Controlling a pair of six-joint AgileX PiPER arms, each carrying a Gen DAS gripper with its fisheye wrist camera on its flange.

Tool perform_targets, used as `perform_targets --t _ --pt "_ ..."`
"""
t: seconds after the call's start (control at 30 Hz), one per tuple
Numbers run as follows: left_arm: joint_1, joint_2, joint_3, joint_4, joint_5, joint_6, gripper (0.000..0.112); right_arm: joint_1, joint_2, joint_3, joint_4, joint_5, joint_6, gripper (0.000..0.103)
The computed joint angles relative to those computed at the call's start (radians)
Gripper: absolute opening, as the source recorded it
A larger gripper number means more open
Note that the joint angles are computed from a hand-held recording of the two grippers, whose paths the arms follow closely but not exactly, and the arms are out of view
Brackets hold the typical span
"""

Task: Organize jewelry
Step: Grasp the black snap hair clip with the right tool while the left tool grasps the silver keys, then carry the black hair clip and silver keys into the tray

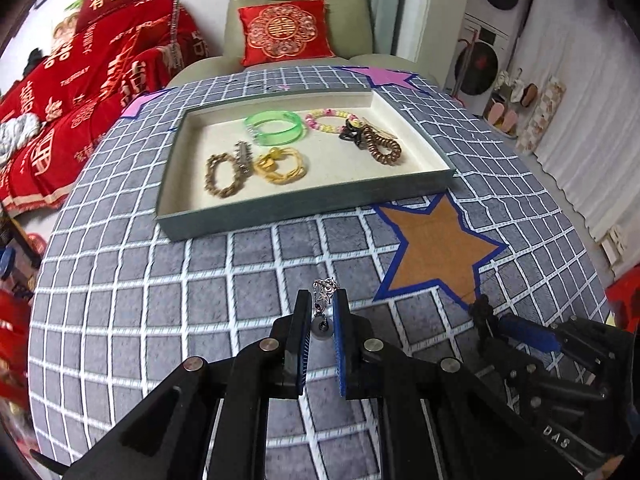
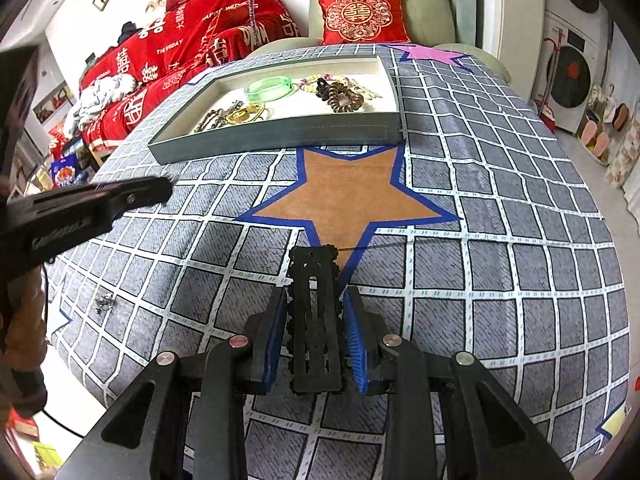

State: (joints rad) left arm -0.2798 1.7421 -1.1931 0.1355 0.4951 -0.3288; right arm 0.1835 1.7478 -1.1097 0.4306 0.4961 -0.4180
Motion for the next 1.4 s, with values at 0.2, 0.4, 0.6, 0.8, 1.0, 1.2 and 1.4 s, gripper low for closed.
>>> perform_targets --t 0.2,0.4,0.6,0.8,1.0,1.2,1.4 --pt "-0.012 -0.072 0.092 0.085 -0.019 -0.118 0.019 -0.003 -0.029 0.028 0.021 0.007 -0.002 0.032" --pt "-0.026 -0.134 0.164 0.162 -0.04 -0.2 0.019 -0.009 -0.057 0.048 0.032 0.02 0.013 0.032" --pt "-0.009 -0.177 0.192 0.149 -0.055 -0.182 0.019 -0.02 -0.076 0.038 0.041 0.051 0.036 0.032" --pt "0.017 -0.198 0.199 0.126 -0.069 -0.152 0.019 -0.02 -0.082 0.005 0.019 0.078 0.076 0.032" --pt "0.063 -0.203 0.187 0.042 -0.066 -0.046 0.019 -0.022 -0.069 -0.051 0.005 0.108 0.101 0.032" --pt "0.145 -0.169 0.1 -0.118 -0.018 0.138 0.019 -0.045 -0.018 -0.167 0.018 0.164 0.1 0.032" --pt "0.197 -0.092 -0.034 -0.158 0.046 0.207 0.019 -0.055 0.064 -0.343 0.003 0.23 0.116 0.032"
